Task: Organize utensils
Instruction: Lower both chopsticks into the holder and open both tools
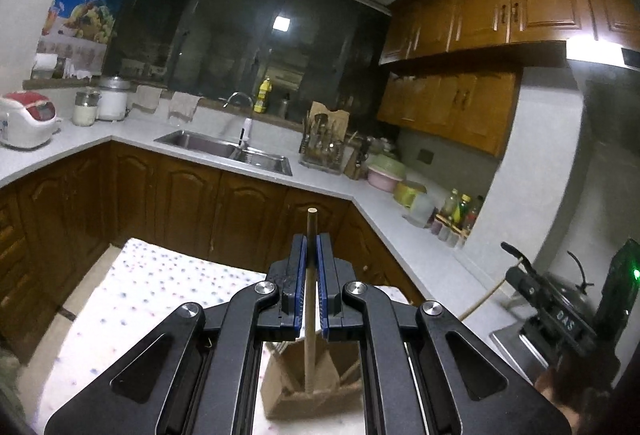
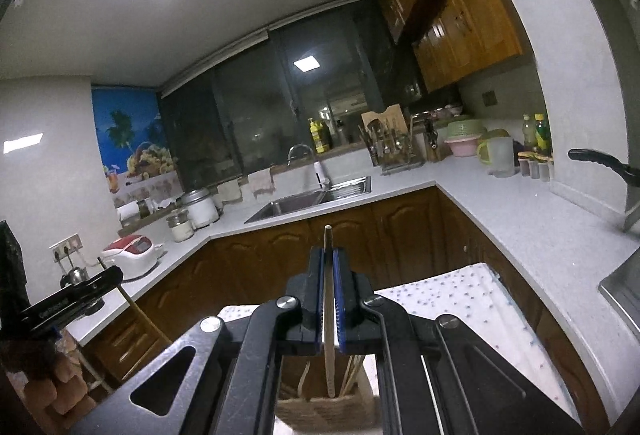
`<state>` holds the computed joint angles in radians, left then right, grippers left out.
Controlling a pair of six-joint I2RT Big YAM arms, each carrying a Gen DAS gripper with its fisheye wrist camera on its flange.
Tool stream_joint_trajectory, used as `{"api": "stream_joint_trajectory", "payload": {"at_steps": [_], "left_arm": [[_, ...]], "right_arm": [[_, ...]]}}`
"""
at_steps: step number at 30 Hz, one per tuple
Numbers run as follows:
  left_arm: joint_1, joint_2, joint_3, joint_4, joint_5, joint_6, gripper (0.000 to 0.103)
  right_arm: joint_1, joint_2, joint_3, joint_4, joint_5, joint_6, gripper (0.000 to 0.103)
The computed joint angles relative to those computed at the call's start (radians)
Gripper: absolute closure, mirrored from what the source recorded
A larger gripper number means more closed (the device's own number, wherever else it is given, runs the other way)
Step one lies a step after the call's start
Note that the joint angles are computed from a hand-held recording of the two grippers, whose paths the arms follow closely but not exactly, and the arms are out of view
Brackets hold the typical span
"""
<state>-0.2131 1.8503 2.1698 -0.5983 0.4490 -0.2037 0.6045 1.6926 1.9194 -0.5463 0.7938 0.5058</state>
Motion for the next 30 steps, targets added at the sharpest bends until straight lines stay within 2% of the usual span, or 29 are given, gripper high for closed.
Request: {"api": "stream_joint_trajectory", "payload": {"at_steps": [5,13,20,30], "left_arm": [[-0.027,0.036,-0.012,0.032,-0.049,-0.019,0.099],[-0.049,0.035,-0.111,0.042,-0.08,0.051,0.099],[-0.049,0.035,-0.148,0.031,-0.079,0.094,0.097],[-0.049,0.037,-0.136,0.009,-0.068,0.114,0.097]], "right_arm": [[-0.023,0.032,0.014,-0.007,-0.018,0.009,0.098],[-0.045,0.064,-0.021,-0.034,-0.08,0.059,0.098],[-0.06,0.089,-0.031,-0.085,-0.145,0.103,0.098],[-0.067,0.095,-0.031,-0.107,-0.162,0.127,0.098]]}}
